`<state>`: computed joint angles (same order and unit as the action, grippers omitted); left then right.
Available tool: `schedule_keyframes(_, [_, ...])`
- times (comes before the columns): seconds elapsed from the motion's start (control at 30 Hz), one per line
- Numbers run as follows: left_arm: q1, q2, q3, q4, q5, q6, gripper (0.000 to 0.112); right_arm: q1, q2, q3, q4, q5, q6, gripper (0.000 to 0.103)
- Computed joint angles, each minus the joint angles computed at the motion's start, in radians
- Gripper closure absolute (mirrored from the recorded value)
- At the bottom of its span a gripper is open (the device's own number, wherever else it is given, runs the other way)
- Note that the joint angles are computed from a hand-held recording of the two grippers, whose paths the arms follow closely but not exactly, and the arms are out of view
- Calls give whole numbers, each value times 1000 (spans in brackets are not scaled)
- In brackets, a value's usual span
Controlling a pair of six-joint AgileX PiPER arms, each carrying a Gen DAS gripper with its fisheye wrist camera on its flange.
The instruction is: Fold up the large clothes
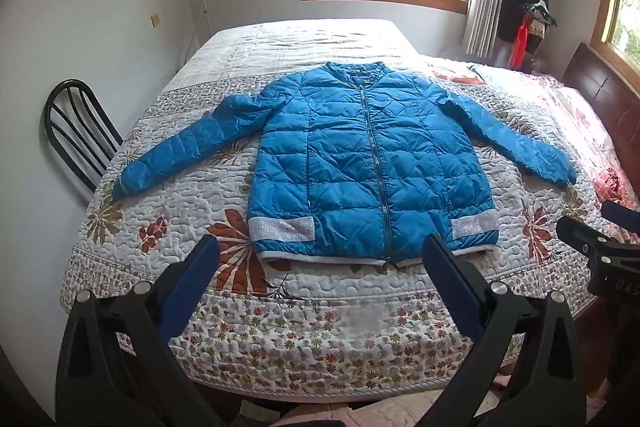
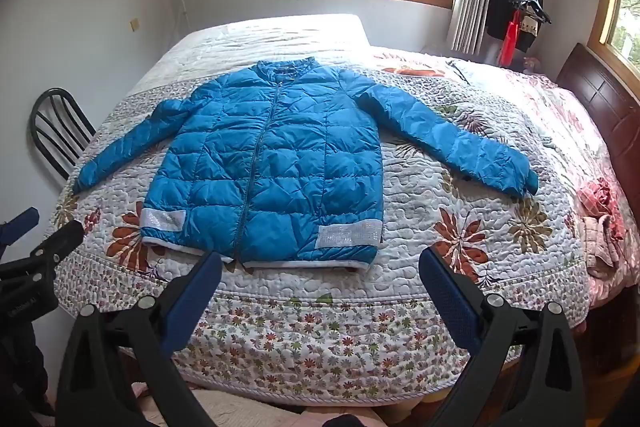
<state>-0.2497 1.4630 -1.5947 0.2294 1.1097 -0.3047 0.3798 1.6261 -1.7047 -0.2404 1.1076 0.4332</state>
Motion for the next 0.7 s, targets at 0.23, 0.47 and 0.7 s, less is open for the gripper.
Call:
schedule_keyframes(0.23, [7,-13,8,8,12,11,12,-4,0,2,0,-3,0,4])
schedule_keyframes(0.47, [6,4,-18,6,24,15,12,1,1,2,-4,-2,2,4])
schedule_keyframes(0.7, [-8,8,-18,20,26,0,12,1,1,2,-4,-3,3,4])
